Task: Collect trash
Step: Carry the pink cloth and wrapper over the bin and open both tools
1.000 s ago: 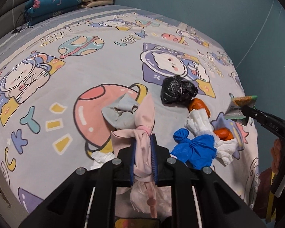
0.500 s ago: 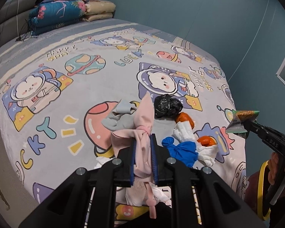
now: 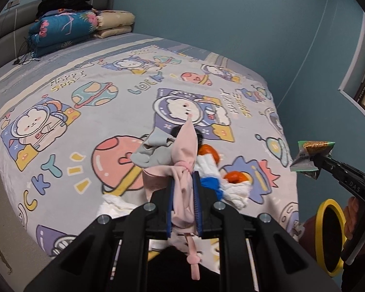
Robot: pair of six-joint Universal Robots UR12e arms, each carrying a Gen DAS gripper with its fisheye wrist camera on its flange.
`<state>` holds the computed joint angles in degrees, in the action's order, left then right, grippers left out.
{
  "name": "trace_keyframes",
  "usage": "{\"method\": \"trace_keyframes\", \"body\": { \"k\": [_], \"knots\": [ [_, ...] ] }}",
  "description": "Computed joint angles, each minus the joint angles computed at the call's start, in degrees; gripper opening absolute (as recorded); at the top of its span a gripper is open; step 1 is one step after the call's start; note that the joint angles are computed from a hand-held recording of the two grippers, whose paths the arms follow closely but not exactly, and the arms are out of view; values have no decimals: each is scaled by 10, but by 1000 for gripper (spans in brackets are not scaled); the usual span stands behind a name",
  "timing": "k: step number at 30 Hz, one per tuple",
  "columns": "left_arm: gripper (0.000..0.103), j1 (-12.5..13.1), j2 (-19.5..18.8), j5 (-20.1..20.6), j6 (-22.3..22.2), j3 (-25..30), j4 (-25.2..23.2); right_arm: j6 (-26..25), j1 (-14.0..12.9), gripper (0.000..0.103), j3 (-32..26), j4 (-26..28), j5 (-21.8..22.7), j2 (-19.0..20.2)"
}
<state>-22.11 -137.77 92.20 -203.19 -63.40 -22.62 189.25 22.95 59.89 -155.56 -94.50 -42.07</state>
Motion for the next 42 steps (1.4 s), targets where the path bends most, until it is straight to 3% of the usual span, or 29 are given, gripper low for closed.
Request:
{"method": "trace_keyframes", "body": {
  "k": [10,26,33,42],
  "knots": [
    [13,-24,-4,-21,22,17,7,22,-10,9,97,-62,-12,-58],
    [13,-60,-23,-74,60,67,-4,107,-36,9,239,-142,-41,-145],
    [13,-80,-48,-105,94,116,-38,141,-45,9,294,-158,-80,-186],
    [13,-106,-89,-141,148,194,-117,185,-54,9,339,-149,-121,-224]
  ]
}}
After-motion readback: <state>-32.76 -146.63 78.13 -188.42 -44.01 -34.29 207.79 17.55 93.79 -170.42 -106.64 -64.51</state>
